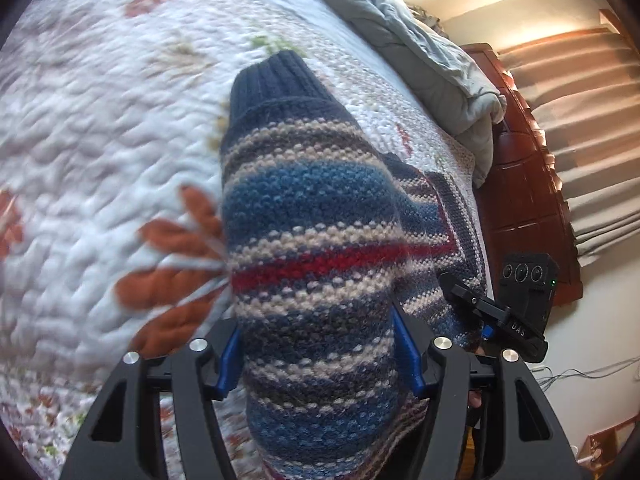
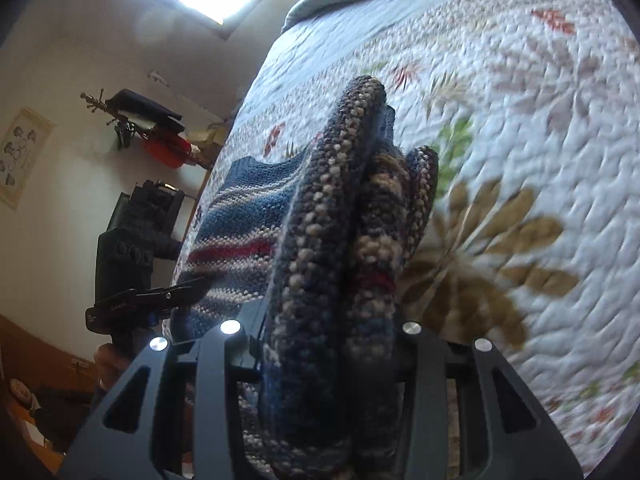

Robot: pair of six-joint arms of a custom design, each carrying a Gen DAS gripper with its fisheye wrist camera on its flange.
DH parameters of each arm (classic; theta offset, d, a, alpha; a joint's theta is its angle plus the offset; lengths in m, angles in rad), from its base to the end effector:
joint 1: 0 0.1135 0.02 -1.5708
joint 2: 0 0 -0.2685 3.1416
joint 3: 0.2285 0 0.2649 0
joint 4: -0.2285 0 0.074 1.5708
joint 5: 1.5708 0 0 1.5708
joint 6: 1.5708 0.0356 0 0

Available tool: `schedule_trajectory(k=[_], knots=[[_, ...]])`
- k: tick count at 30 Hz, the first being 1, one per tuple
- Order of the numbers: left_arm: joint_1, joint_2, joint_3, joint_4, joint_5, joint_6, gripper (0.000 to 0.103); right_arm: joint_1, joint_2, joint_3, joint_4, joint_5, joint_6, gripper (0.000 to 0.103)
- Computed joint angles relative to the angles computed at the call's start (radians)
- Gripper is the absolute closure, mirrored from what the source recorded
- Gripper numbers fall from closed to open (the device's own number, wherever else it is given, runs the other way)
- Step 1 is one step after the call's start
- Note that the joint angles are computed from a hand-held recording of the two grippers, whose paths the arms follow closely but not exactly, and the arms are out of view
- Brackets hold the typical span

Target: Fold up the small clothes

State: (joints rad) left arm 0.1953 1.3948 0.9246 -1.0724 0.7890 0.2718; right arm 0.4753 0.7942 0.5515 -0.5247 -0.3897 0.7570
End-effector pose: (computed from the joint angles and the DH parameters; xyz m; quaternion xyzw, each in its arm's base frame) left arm 0.2335 0.0204 0.2154 0.0407 0.9222 -0.3709 0.1016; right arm 0.1482 0.0915 0.2270 0.0518 0.9047 0.3671 0.2101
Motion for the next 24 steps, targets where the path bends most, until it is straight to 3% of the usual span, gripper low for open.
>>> schedule_trajectory(k=[3, 7, 14, 16, 18, 22, 24], knots=[[0.128, 0.01, -0.067, -0.029, -0.012, 0.156, 0.041, 0.161, 0.037, -0.05, 0.103, 0.103, 0.107, 0.066], [0.22, 0.066, -0.109, -0.037, 0.008, 0.267, 0.04, 0.256, 0.084, -0.09, 0.201, 0.178, 0.15, 0.066], [0.23, 0.082, -0.141, 0.005, 0.033, 0.269, 0.035, 0.148, 0.069, -0.192, 0.28, 0.053, 0.139, 0.061], [0.213, 0.079, -0.147, 0.018, 0.032, 0.235, 0.027, 0.117, 0.082, -0.208, 0.3, 0.014, 0.142, 0.049], [0.231, 0.08, -0.148, 0.002, 0.029, 0.238, 0.024, 0.092, 0.071, -0.206, 0.269, -0.008, 0.136, 0.035], [0.282, -0.074, -0.136, -0.028, 0.002, 0.213, 0.024, -0.031, -0.016, -0.157, 0.111, -0.095, 0.02, 0.024], [0.338, -0.167, -0.123, -0.085, 0.034, 0.249, 0.023, -0.122, -0.048, -0.109, 0.028, -0.123, -0.057, 0.022]])
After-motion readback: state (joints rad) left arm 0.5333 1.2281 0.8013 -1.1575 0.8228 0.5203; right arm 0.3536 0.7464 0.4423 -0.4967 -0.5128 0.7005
